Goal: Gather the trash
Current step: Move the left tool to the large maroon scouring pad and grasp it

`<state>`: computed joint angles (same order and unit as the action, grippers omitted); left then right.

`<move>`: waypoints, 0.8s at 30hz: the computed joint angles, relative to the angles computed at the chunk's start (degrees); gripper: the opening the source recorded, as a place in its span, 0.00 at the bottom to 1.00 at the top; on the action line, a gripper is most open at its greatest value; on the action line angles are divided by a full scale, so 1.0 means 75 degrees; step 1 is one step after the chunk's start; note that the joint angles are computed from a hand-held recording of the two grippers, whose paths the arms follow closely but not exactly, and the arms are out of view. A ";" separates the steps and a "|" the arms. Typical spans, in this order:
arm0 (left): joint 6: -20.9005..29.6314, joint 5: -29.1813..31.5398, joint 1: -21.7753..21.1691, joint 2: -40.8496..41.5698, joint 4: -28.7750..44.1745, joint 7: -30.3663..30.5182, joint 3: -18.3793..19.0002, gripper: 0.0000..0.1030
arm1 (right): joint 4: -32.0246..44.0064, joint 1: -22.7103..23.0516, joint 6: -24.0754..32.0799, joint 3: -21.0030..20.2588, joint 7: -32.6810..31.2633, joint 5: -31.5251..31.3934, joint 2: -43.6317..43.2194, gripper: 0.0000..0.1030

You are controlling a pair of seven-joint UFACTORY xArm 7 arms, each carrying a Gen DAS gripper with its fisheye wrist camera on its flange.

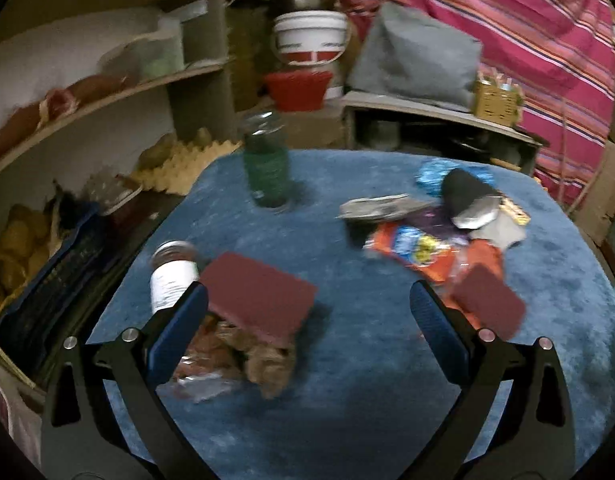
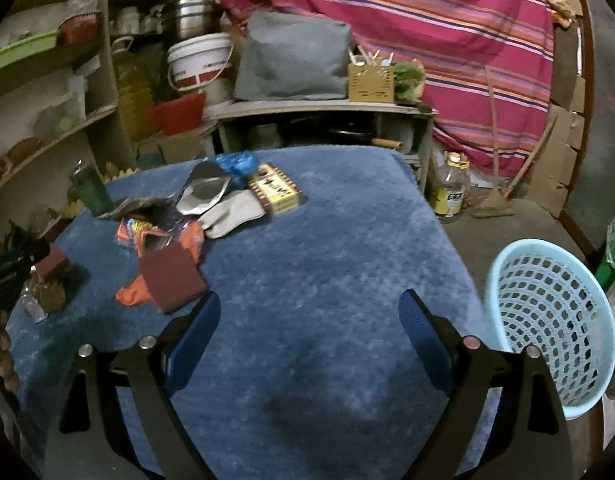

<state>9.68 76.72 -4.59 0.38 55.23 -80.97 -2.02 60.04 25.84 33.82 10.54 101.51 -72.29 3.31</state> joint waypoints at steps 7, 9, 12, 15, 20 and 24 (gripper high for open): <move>-0.0386 -0.1098 0.0114 0.0628 0.0184 0.1237 0.0348 0.95 | 0.0477 0.0206 -0.0020 -0.0088 -0.0272 0.0357 0.0523 0.86; -0.0503 -0.1759 0.0106 0.0798 0.0202 0.1896 0.0414 0.95 | 0.0628 0.0285 0.0024 -0.0136 -0.0416 0.0484 0.0666 0.86; -0.0480 -0.1696 -0.0150 0.0946 0.0353 0.1966 0.0684 0.95 | 0.0743 0.0402 0.0082 -0.0214 -0.0500 0.0543 0.0757 0.86; -0.0378 -0.2068 -0.0247 0.1115 0.0523 0.2497 0.0761 0.95 | 0.0879 0.0467 0.0054 -0.0288 -0.0609 0.0636 0.0876 0.86; -0.0265 -0.3084 -0.0356 0.1323 0.0686 0.3645 0.0820 0.94 | 0.1048 0.0573 -0.0048 -0.0397 -0.0745 0.0738 0.1034 0.86; -0.0300 -0.4406 -0.0283 0.1381 0.0615 0.5067 0.0618 0.90 | 0.1083 0.0638 -0.0093 -0.0464 -0.0756 0.0743 0.1078 0.86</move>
